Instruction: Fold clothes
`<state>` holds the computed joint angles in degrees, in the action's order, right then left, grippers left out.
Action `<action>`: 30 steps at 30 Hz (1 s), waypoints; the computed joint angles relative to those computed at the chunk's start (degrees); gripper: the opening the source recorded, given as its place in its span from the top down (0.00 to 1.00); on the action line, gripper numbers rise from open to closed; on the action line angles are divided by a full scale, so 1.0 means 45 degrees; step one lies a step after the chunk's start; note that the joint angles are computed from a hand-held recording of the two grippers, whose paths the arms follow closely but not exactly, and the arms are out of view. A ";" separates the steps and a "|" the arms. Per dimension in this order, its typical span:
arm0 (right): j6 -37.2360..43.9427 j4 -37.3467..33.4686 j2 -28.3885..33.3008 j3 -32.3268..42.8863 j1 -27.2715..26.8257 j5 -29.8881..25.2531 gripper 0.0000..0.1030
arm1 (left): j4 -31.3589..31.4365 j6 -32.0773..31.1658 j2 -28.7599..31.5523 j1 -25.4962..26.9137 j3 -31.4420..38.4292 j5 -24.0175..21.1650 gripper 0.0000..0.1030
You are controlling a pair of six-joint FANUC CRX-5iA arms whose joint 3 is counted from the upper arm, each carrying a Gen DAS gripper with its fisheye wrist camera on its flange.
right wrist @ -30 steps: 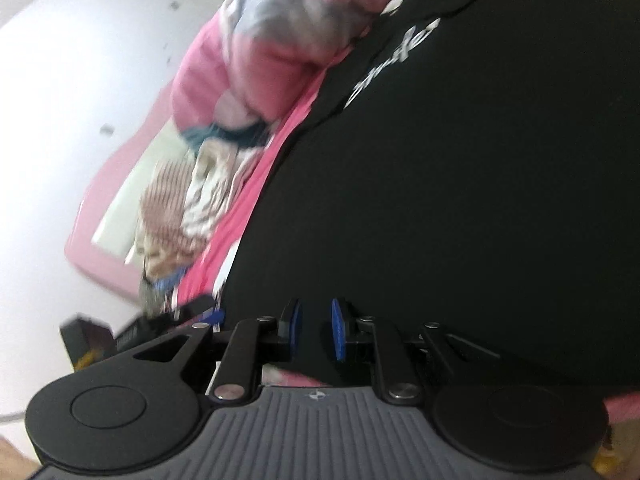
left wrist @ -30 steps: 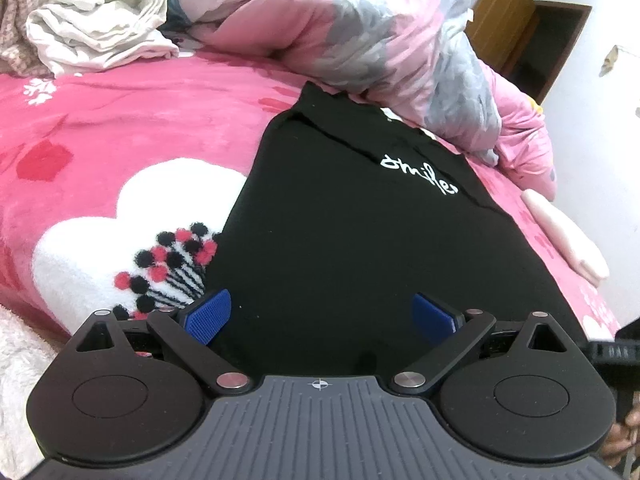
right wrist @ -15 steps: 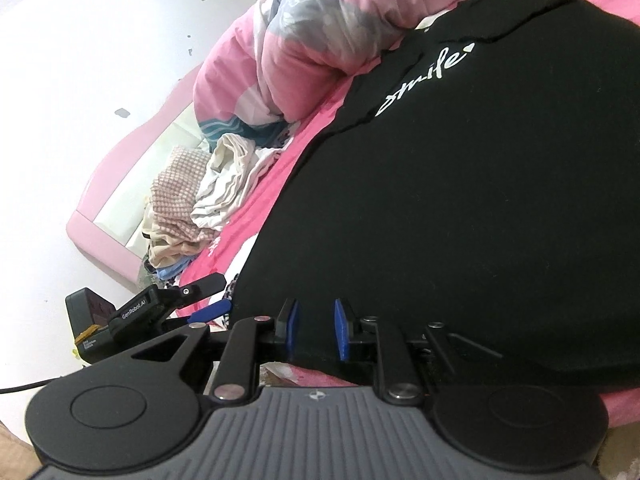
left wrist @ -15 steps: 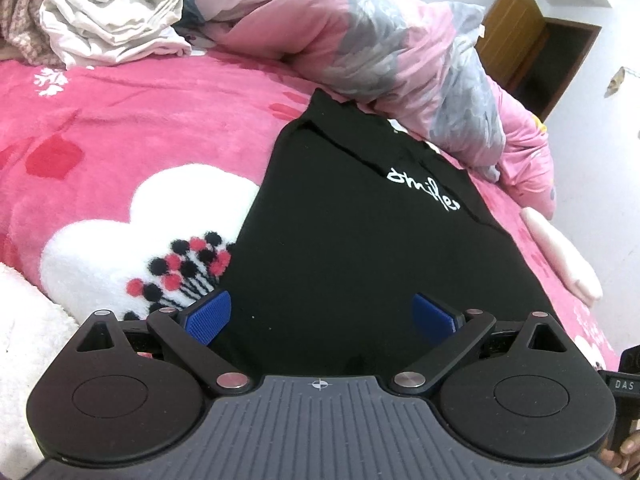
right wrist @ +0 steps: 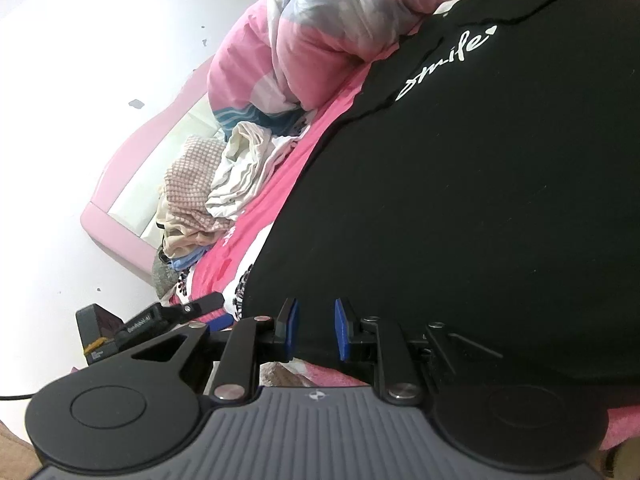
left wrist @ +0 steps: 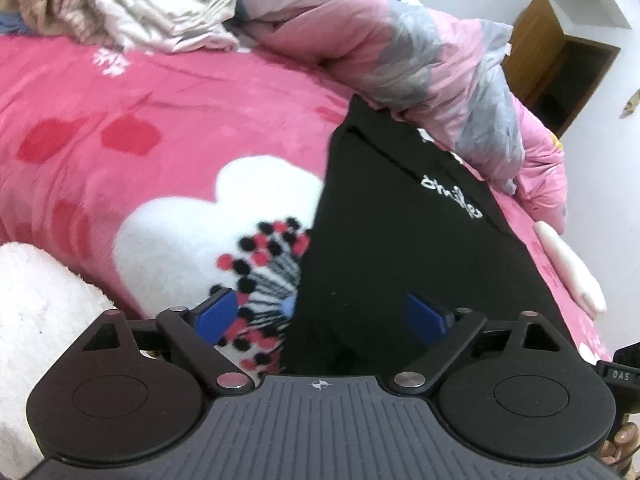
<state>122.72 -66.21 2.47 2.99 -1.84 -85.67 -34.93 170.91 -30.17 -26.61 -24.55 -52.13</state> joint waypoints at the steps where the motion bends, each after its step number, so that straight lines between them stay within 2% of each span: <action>1: -0.0022 0.0005 0.0028 0.0030 0.0013 0.0008 0.80 | 0.0048 -0.0020 -0.0046 0.0035 -0.0062 0.0035 0.22; 6: 0.0077 0.0026 0.0111 0.0243 0.0242 0.0105 0.80 | 0.0336 -0.0701 -0.0193 0.0123 -0.0275 0.0212 0.31; 11: 0.0673 0.0228 0.0149 0.0774 0.0734 0.0389 0.80 | 0.1614 -0.2101 -0.0265 0.0845 -0.0634 0.0646 0.42; 19: 0.2280 0.0040 -0.0117 0.1164 0.1569 0.1190 0.80 | 0.1867 -0.2320 -0.0375 0.1062 -0.0988 0.0962 0.47; 24: 0.1767 -0.0356 0.0062 0.0768 0.1987 0.1015 0.80 | 0.2294 -0.2690 -0.0525 0.1344 -0.1089 0.0885 0.61; 30: 0.0888 -0.0051 0.0005 0.0186 0.2630 0.0860 0.80 | 0.2230 -0.2095 -0.0770 0.1275 -0.1327 0.1188 0.84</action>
<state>126.72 -66.45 2.50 3.83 10.00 -81.80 -24.89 161.48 -33.63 -20.87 -30.52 -46.79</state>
